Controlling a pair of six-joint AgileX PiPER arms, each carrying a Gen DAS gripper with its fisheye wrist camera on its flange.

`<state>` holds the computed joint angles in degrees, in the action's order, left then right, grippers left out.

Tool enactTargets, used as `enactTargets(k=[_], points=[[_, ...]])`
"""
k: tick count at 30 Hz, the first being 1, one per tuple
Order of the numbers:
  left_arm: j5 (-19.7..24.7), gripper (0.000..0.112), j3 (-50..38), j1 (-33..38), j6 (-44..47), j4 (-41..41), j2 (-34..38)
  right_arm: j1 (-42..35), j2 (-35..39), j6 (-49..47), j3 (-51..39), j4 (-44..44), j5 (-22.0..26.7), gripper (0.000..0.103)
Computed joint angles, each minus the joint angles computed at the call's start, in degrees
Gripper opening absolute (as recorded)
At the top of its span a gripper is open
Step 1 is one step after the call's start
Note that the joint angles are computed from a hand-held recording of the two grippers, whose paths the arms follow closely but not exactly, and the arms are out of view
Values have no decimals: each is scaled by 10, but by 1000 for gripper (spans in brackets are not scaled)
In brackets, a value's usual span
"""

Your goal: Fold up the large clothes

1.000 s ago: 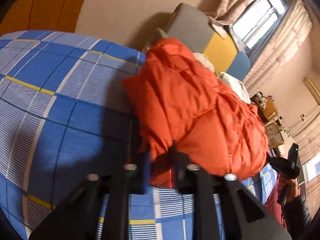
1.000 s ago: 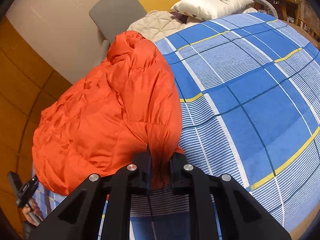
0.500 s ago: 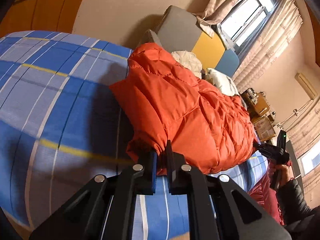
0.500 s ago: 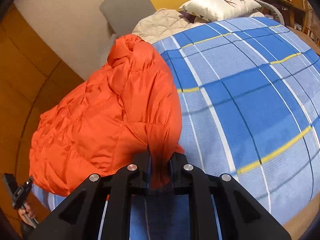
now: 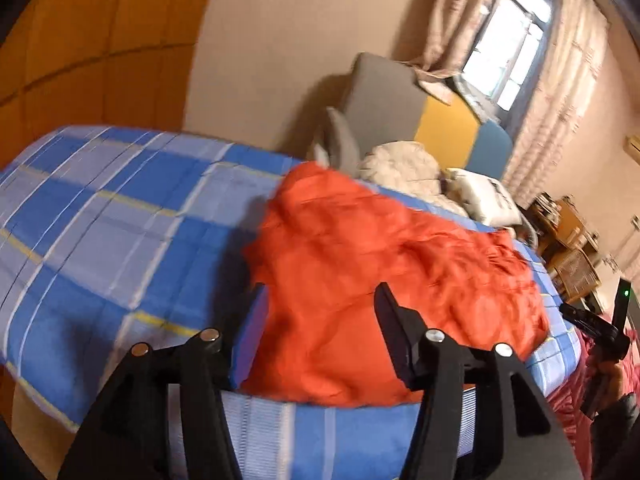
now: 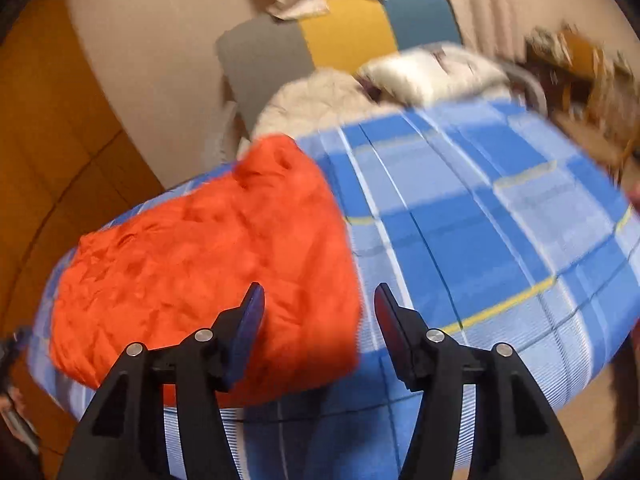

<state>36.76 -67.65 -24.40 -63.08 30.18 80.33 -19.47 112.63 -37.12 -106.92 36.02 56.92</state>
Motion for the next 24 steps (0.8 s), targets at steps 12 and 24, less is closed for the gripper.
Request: enactTargets(k=[12,24], points=[[132,60,-329,-101,16,21,265,136,-46,36,84,-52,-58,63],[212,58,-540,-118,100,-8,408,-72,30,23,109,172,93,73]])
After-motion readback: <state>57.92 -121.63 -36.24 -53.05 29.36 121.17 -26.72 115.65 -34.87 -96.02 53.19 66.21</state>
